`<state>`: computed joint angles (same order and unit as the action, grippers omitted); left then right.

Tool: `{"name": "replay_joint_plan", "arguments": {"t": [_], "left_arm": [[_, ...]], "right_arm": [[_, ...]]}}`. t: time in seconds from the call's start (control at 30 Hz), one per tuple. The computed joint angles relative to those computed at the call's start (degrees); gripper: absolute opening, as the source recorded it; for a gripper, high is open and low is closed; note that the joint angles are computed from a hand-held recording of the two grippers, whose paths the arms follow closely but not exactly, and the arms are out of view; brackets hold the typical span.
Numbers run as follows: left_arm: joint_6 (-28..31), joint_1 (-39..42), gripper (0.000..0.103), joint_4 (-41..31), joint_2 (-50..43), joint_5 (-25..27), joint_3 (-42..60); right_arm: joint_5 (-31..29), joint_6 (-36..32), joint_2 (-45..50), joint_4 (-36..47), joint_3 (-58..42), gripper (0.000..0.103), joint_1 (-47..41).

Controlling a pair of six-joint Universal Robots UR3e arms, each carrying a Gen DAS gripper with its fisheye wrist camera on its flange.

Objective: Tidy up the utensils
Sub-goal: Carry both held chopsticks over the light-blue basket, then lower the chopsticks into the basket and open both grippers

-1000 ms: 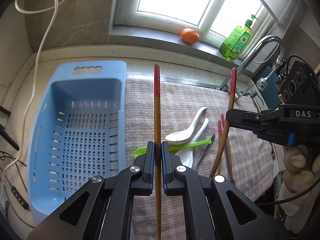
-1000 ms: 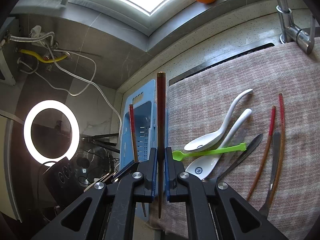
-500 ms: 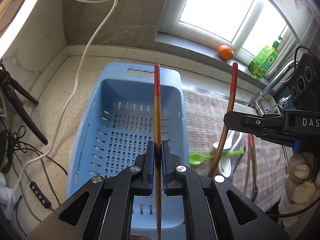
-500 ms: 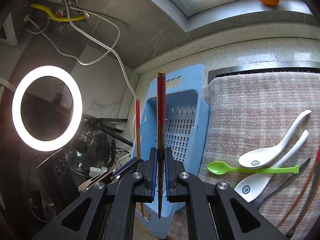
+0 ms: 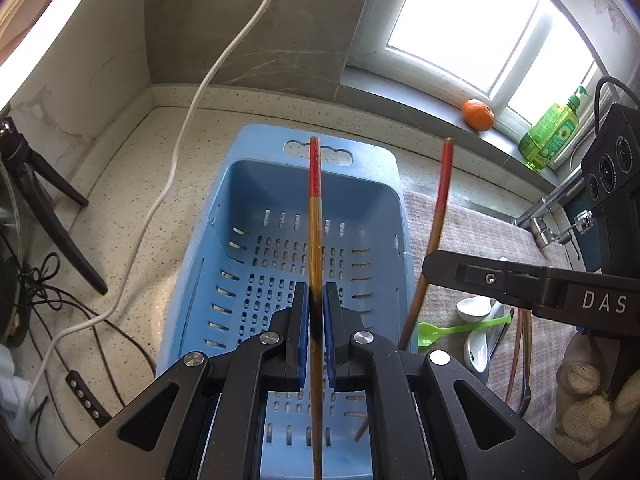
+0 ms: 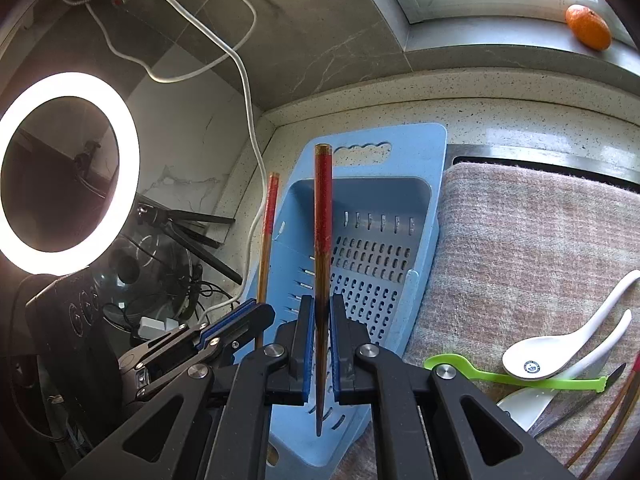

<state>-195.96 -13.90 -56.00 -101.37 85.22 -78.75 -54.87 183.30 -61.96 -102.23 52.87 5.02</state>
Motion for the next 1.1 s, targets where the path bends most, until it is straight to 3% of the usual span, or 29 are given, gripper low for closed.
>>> {"name": "replay_joint_plan", "arguments": {"t": [0.07, 0.13, 0.23, 0.7, 1.1], "left_arm": [[-0.5, 0.1, 0.018, 0.1, -0.1, 0.4, 0.2], [-0.8, 0.1, 0.018, 0.0, -0.1, 0.8, 0.4], [-1.0, 0.0, 0.018, 0.0, 0.0, 1.1, 0.6], [-2.7, -3.9, 0.018, -1.7, -1.3, 2.9, 3.8], [-3.0, -11.7, 0.018, -4.5, -8.2, 2.3, 13.8]], "right_arm": [[-1.1, -0.8, 0.3, 0.5, -1.0, 0.010, 0.4], [-1.9, -1.1, 0.0, 0.2, -0.9, 0.023, 0.5], [-2.2, -1.1, -1.5, -1.7, 1.4, 0.032, -0.2], [-2.6, -6.0, -12.8, -6.7, 17.1, 0.036, -7.7], [-4.0, -14.2, -28.6, -8.4, 34.0, 0.036, -22.5]]}}
